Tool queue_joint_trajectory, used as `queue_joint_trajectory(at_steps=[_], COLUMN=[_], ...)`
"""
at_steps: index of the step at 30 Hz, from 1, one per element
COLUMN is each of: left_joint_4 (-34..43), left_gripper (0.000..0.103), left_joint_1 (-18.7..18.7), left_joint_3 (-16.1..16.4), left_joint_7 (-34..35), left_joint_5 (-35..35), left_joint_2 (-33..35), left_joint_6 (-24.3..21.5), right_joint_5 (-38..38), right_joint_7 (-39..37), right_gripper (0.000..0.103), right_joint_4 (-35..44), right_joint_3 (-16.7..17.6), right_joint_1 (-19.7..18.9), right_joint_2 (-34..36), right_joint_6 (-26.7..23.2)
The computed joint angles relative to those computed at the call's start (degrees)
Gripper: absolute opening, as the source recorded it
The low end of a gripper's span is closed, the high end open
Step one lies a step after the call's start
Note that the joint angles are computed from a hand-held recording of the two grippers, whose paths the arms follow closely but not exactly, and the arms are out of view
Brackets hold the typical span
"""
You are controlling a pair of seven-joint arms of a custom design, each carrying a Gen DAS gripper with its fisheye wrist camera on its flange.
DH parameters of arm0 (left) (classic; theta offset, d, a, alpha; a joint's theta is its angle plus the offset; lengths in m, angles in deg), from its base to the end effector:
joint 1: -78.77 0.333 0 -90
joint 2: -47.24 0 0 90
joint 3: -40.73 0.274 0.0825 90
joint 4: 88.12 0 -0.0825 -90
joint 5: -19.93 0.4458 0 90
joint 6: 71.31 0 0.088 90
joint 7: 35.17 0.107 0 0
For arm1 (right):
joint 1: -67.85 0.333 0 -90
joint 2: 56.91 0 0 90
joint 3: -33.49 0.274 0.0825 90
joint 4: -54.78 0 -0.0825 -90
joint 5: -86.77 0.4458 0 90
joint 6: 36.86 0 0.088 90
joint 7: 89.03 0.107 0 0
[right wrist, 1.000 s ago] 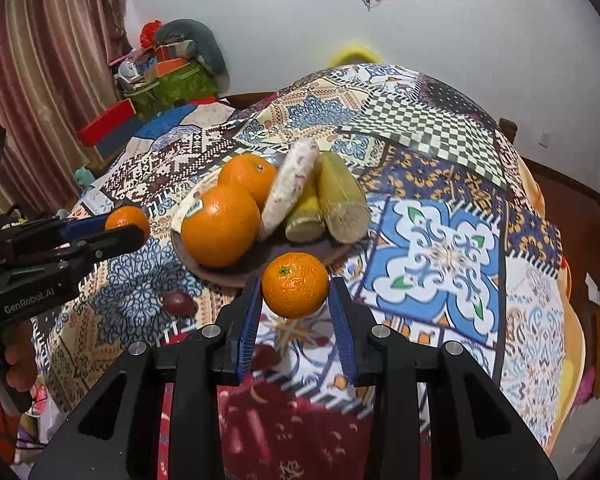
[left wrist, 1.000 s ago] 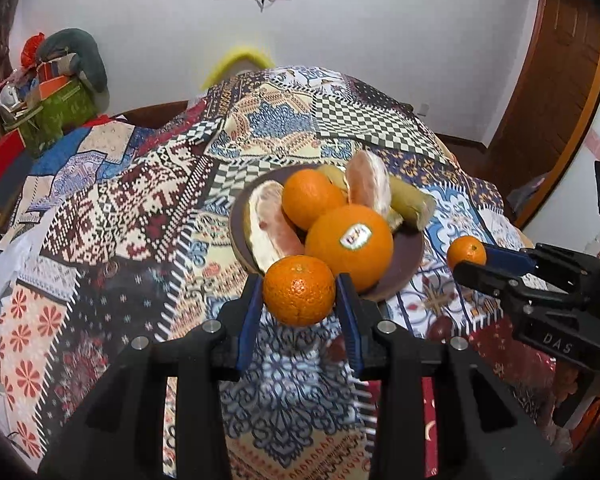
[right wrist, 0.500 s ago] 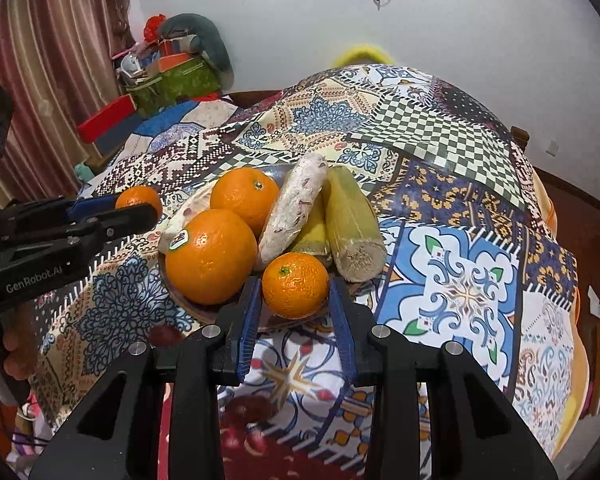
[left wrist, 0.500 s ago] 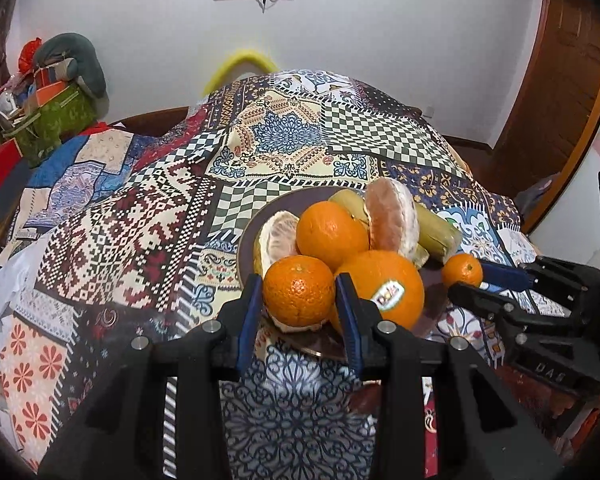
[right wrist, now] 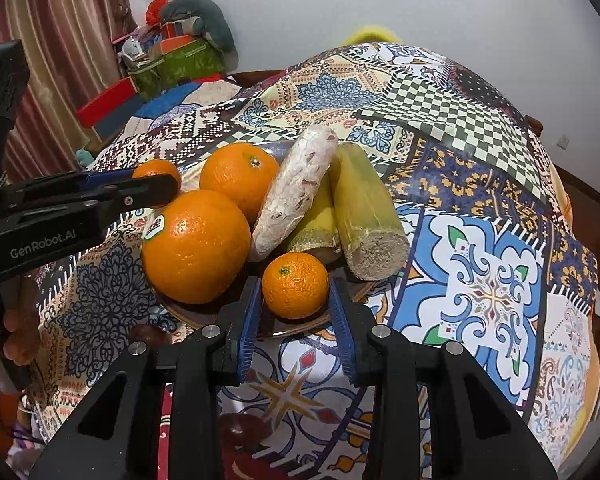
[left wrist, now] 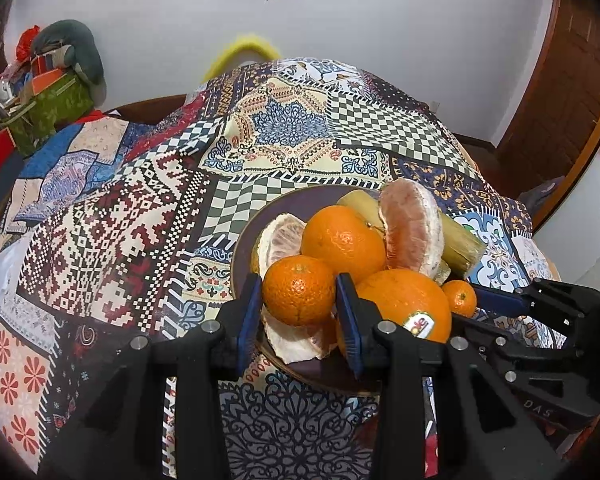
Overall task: Organize fruits
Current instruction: 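Carry the tangerines onto the plate and open both tools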
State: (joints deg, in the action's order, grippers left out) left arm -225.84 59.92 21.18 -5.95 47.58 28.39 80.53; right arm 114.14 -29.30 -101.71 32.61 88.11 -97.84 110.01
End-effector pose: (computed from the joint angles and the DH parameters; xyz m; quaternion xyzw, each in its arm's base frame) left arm 0.4250 -0.3530 0.4197 -0.6693 0.6623 -0.2724 0.1977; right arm 0.4272 0.1436 0.4288 -0.8240 0.4684 -0.0846 0.3074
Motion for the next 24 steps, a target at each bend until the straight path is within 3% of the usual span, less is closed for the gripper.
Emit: queue_joint_trajectory(at_steps=[12, 24], left_joint_4=[1.0, -1.55], left_gripper=[0.039, 0.039], left_joint_1=[-0.3, -1.33], left_joint_3=[-0.33, -1.03], left_joint_7=[-0.38, -1.15], left_joint_5=[0.93, 0.32], left_joint_2=[0.59, -5.42], left_joint_6=[-1.3, -3.17], right_joint_5=[-0.11, -0.6], right_joint_7=[0.05, 1.65], right_gripper=[0.032, 0.035], right_joint_4=[0.67, -0.76], right_joint_3=[0.18, 0.36], right_joint_1=[-0.21, -0.63], right_joint_2=[0.79, -3.44], right_joint_6=[-0.48, -1.12])
